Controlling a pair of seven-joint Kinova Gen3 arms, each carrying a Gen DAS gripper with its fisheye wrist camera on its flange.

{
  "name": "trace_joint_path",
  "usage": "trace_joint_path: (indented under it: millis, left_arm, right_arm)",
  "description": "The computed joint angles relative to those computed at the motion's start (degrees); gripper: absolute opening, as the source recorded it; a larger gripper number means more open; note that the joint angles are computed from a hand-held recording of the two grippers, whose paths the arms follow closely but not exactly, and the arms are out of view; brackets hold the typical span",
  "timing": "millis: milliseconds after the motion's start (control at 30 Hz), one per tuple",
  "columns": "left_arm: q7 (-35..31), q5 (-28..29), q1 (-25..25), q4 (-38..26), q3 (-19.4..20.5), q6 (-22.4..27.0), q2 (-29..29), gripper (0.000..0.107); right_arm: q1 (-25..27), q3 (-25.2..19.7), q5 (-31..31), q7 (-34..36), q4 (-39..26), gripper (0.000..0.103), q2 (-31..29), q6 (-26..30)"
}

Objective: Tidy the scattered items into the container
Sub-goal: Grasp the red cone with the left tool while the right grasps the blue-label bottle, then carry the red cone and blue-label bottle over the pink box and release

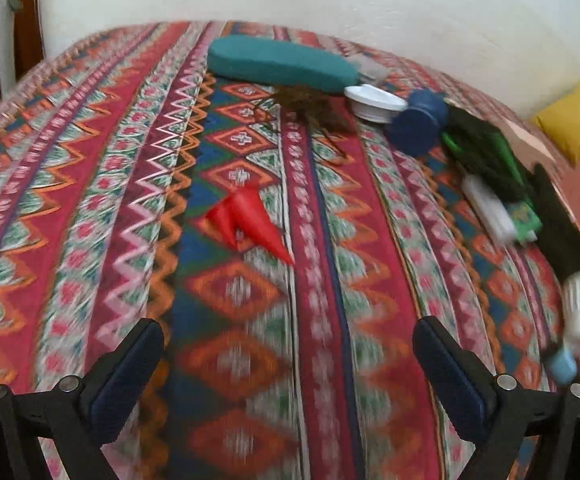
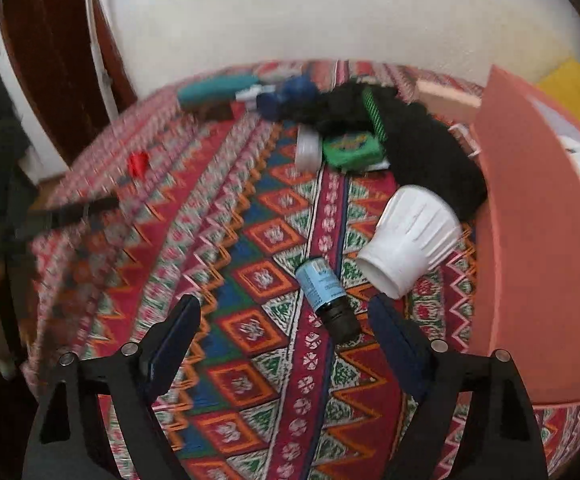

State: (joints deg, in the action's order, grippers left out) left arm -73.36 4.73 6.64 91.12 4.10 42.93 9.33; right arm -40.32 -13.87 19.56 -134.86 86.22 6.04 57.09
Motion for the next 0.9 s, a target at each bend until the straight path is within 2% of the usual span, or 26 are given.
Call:
trace_joint_path:
  millis: [100, 167, 200, 267, 300, 333, 400, 433, 567, 700, 900]
  left_arm:
    - [0.1, 2.2, -1.3, -3.3, -0.3, -0.2, 3.9, 0.102]
    - [2.1, 0.0, -2.7, -4.8, 1.6, -1.0, 5.5, 0.102]
    - [3.1, -1.0, -3.1, -5.3, 2.2, -1.4, 6.1, 0.102]
    - [5.6, -3.8, -0.9, -5.9, 0.5, -2.6, 6.9, 0.096]
    - [7.3, -6.2, 1.7, -5.9, -1.8, -2.8, 7.1, 0.081]
    - [8.1, -8.5, 4.4, -5.8, -4.4, -2.6, 7.1, 0.062]
    - [10.1, -12.7, 8.6, -4.1, -8.1, -4.0, 6.5, 0.045]
    - [10.8, -13.7, 9.2, -3.1, -8.5, -4.8, 6.0, 0.035]
    - [10.5, -12.2, 4.0, 1.1, -3.8, -7.2, 2.6, 0.035]
    - [12.2, -13.2, 4.1, 4.1, -3.1, -7.6, -0.6, 0.035]
    - [21.2, -24.6, 7.6, 6.1, -1.5, -5.8, -5.6, 0.035]
  right_arm:
    - [0.8, 0.4, -1.4, 3.2, -1.1, 0.082, 3.2, 0.5]
    - [-1.3, 1.8, 0.7, 2.9, -1.9, 0.081, 4.9, 1.5]
    - [-0.7, 1.5, 0.6, 3.6, -2.0, 0.081, 5.5, 1.1]
    - [-0.3, 2.0, -0.3, 5.6, -2.4, 0.079, 6.6, 0.5]
    - [-0.4, 2.2, -0.4, 6.7, -2.6, 0.074, 6.8, 0.2]
    - [-0.5, 2.3, -0.5, 7.8, -2.8, 0.054, 7.0, -0.1]
    - [0.4, 2.2, -2.8, 10.9, -3.3, 0.026, 7.0, -0.9]
    - [1.2, 1.9, -4.5, 11.9, -3.5, 0.026, 7.0, -1.4]
    - [0.9, 2.2, -6.9, 13.1, -3.9, 0.026, 6.2, -1.6]
    - [-0.1, 1.9, -7.0, 13.4, -3.9, 0.026, 5.6, -3.2]
    - [-1.8, 1.1, -5.4, 12.5, -3.1, 0.026, 2.9, -5.2]
